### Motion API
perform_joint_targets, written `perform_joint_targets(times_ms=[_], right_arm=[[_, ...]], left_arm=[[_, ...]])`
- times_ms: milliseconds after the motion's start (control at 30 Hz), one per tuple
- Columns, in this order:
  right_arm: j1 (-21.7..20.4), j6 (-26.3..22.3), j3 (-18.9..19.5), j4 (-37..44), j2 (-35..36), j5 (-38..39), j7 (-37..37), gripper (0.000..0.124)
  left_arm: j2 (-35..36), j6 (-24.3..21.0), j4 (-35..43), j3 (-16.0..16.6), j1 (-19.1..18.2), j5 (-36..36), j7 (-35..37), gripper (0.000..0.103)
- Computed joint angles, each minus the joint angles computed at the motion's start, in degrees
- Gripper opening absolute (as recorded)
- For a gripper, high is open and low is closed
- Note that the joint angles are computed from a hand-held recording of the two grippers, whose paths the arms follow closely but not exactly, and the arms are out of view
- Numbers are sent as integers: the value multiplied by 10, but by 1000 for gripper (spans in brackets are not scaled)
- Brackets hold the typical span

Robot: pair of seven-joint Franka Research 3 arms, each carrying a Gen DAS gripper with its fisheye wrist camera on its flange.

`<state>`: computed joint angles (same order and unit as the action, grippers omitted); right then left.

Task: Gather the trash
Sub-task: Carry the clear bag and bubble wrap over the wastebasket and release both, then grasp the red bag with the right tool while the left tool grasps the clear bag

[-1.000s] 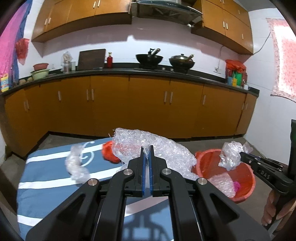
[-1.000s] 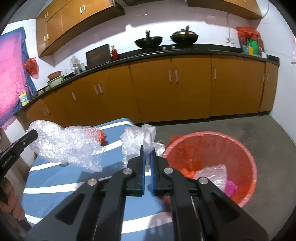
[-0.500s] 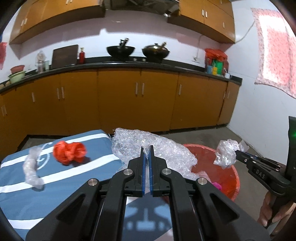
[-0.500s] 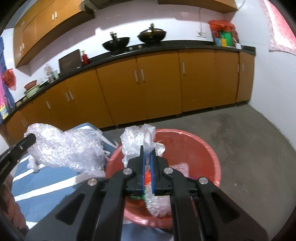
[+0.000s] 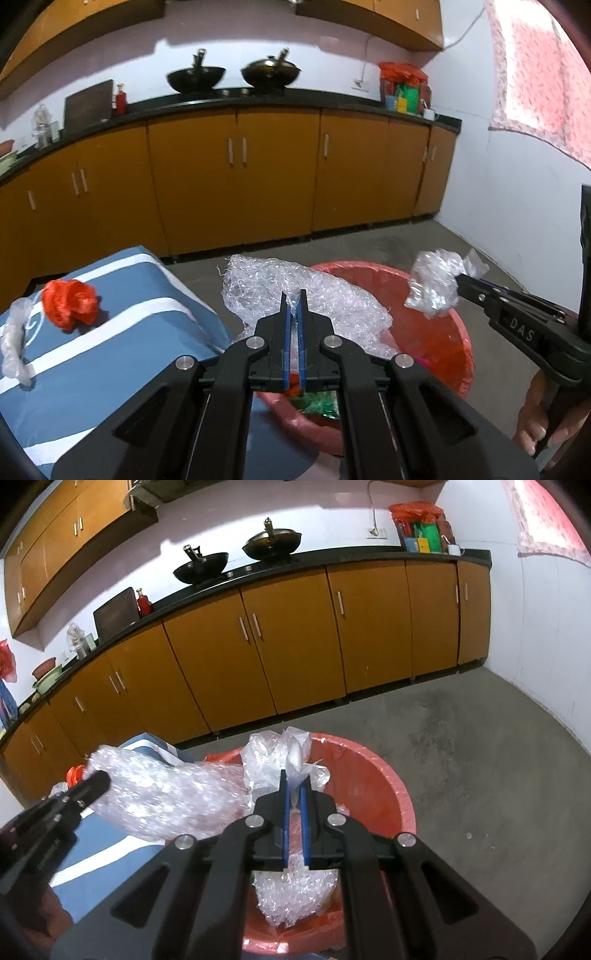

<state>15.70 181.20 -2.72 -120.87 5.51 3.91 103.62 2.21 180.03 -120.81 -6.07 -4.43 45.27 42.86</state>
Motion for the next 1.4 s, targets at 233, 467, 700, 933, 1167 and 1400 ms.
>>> perform_joint_targets(times_ms=[233, 467, 700, 933, 1167, 1400], right_arm=[[-2, 8, 3, -8, 4, 30, -22, 27], [30, 7, -38, -19, -3, -36, 45, 27], [15, 9, 8, -6, -4, -23, 18, 30], [33, -12, 64, 53, 30, 30, -58, 39], [92, -58, 81, 164, 107, 42, -93, 47], [185, -109, 38, 327, 220, -9, -71, 63]], left_arm=[[3, 3, -4, 10, -7, 14, -13, 59], [-23, -10, -24, 9, 18, 66, -82, 59], [-87, -36, -59, -8, 93, 291, -296, 60], [-162, -65, -116, 8, 153, 411, -408, 65], [-209, -87, -172, 48, 215, 439, -433, 68], [-205, -87, -170, 88, 262, 490, -483, 74]])
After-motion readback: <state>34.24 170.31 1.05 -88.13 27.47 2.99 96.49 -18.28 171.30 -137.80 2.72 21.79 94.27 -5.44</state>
